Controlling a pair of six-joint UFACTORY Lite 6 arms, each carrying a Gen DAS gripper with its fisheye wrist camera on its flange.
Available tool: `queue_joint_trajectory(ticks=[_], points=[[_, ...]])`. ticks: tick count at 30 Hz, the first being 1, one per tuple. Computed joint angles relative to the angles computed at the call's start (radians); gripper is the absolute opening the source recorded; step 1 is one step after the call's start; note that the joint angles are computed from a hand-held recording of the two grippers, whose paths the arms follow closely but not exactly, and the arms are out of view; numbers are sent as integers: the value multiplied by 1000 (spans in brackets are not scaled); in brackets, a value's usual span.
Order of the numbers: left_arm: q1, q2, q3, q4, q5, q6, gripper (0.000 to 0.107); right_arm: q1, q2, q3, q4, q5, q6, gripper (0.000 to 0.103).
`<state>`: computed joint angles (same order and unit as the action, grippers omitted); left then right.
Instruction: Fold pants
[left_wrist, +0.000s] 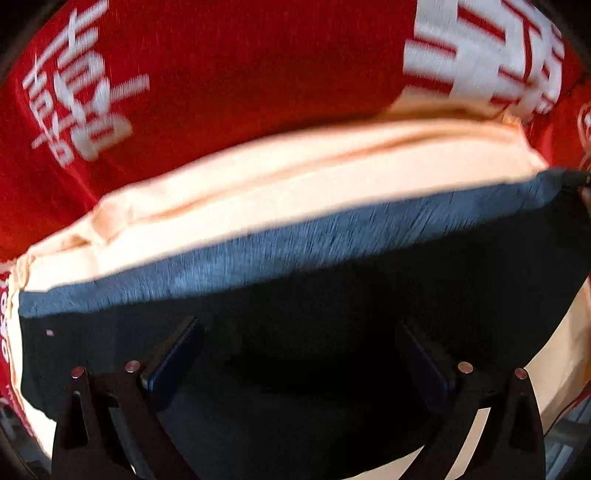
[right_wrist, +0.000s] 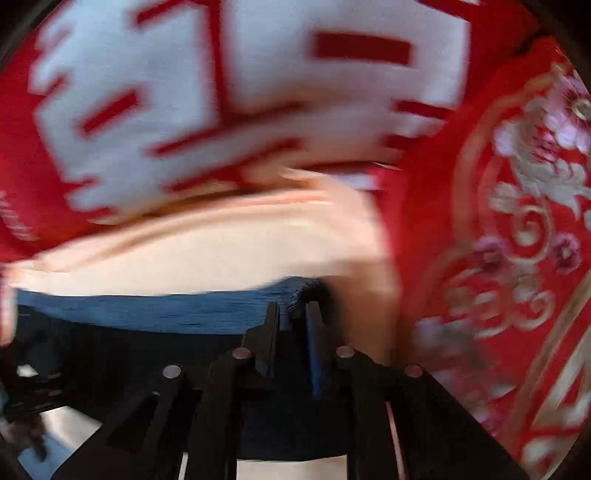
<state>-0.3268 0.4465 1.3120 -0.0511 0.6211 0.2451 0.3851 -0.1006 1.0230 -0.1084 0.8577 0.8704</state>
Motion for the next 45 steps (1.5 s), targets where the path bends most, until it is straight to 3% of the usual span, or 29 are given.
queue_joint_trajectory(ticks=[6, 9, 13, 18, 22, 27, 30, 35, 38, 42, 45], points=[[-67, 214, 243, 2, 10, -132, 103, 116, 352, 204, 243, -221, -105, 21], [-69, 302, 310, 51, 0, -179, 103, 166, 430, 273, 75, -145, 45, 21], [-22, 320, 327, 21, -10, -130, 103, 85, 289, 94, -115, -23, 201, 20], [35, 297, 377, 110, 47, -189, 103, 96, 107, 47, -135, 84, 295, 22], [119, 233, 326, 168, 57, -175, 103, 228, -19, -21, -76, 48, 392, 26], [253, 150, 123, 314, -5, -198, 103, 427, 35, -92, -50, -50, 551, 31], [319, 97, -3, 193, -114, -85, 103, 526, -2, -193, -124, -94, 674, 30], [332, 86, 10, 221, -75, -61, 103, 579, 7, -134, -80, 24, 711, 31], [328, 41, -11, 181, -39, -10, 103, 633, -70, -167, -83, -97, 863, 31], [272, -63, -142, 137, -69, 55, 103, 750, -37, -242, -233, -457, 1270, 37], [241, -91, -224, 176, -109, 28, 103, 783, -5, -294, -382, -564, 1584, 37]])
